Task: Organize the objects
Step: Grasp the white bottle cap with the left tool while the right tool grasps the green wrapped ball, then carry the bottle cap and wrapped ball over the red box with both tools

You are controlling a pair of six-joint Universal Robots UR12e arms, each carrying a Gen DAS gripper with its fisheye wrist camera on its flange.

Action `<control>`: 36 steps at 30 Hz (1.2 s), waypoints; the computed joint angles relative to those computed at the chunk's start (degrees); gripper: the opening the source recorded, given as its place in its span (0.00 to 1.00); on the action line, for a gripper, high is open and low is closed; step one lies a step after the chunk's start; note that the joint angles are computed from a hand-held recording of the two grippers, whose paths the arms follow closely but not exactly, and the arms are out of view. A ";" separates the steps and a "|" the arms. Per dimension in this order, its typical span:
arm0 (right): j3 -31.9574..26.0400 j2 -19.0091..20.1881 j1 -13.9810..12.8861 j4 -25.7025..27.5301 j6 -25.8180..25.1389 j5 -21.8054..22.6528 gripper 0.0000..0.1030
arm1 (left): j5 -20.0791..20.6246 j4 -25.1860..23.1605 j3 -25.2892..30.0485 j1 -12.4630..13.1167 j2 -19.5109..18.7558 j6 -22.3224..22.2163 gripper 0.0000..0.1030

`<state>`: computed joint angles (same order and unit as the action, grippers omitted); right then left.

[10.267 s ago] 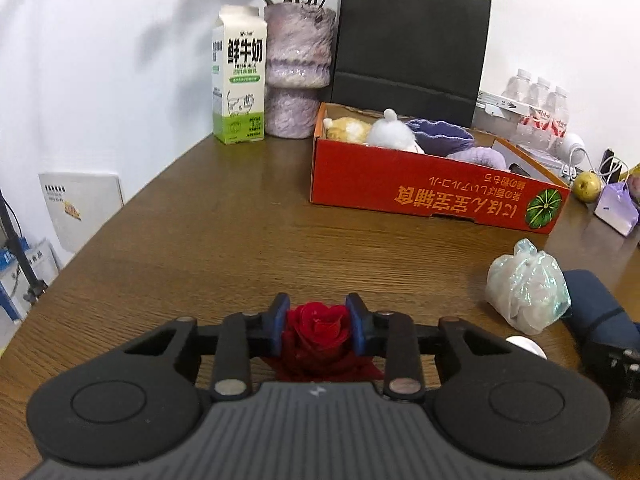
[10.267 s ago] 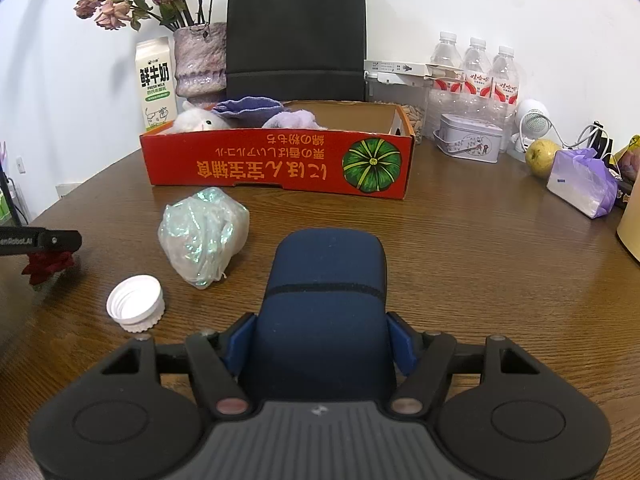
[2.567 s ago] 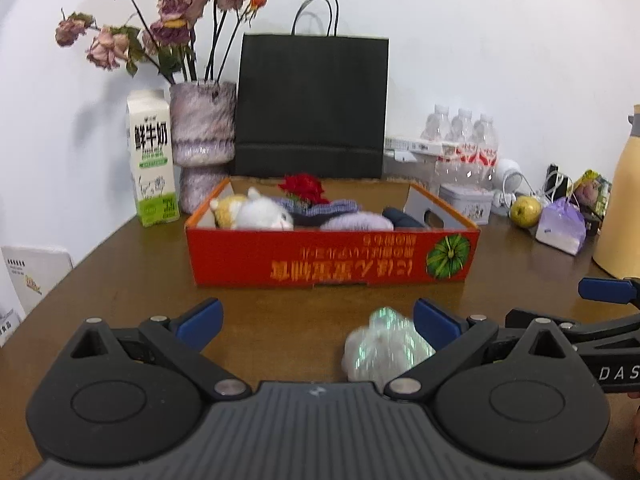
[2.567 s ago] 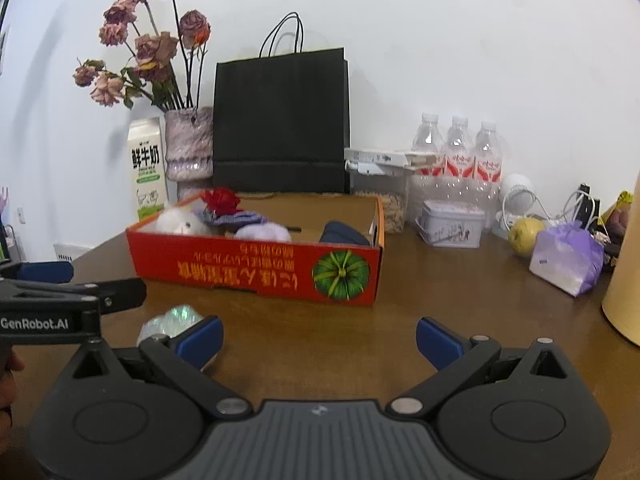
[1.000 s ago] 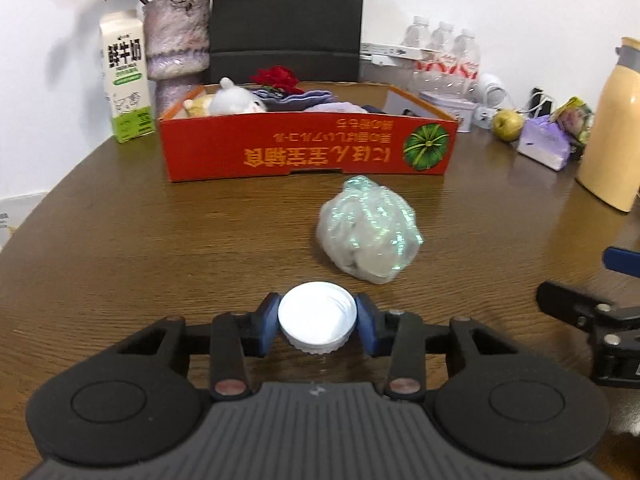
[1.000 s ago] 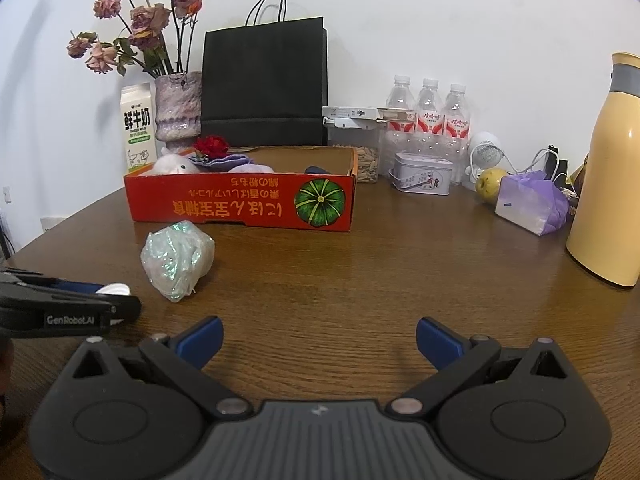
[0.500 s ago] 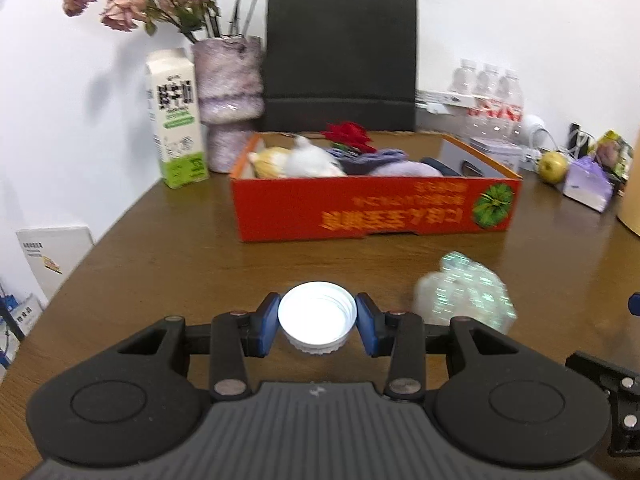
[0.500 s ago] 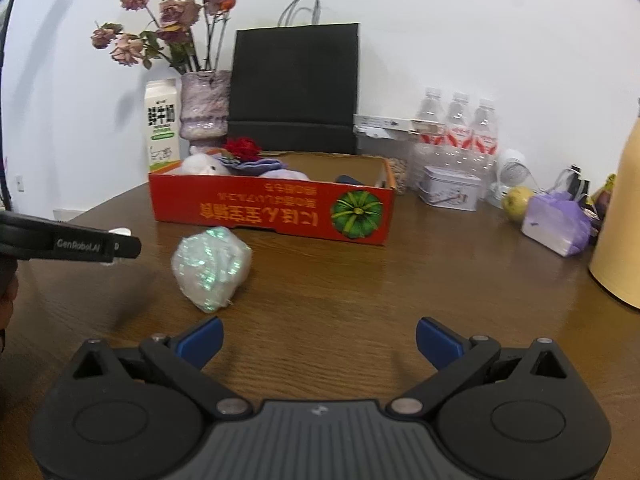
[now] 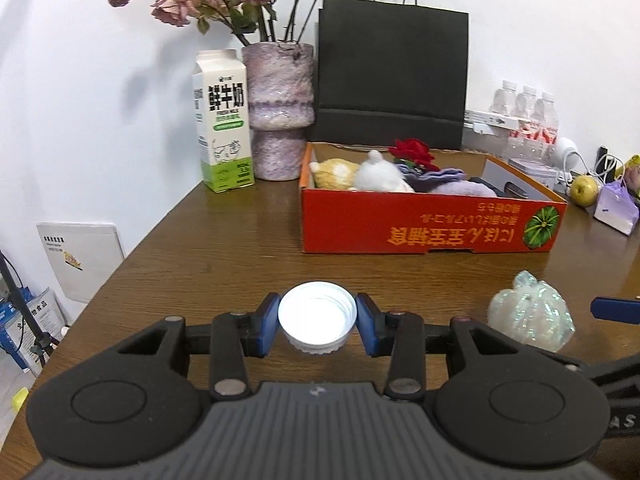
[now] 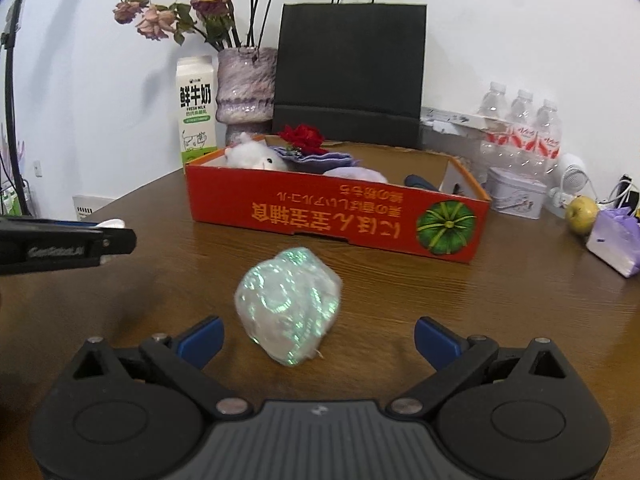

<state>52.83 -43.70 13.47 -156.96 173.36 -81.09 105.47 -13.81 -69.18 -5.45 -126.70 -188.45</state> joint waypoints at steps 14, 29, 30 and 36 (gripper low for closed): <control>-9.02 4.73 1.23 6.02 3.61 -1.39 0.69 | 0.08 1.22 -0.83 0.44 0.31 -0.93 0.40; -5.37 3.52 0.73 -2.26 4.80 1.16 0.40 | 0.05 1.01 -1.26 0.69 0.50 -2.64 0.40; -5.15 3.46 0.67 -2.77 4.95 1.40 0.40 | 0.12 1.32 -1.34 0.67 0.53 -2.66 0.40; -4.21 3.14 0.43 -5.07 3.91 2.42 0.40 | 0.69 1.03 -0.92 0.26 0.58 -2.82 0.40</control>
<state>48.63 -40.56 13.90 -162.04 177.26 -78.66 106.16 -12.79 -70.10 -5.19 -126.12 -191.27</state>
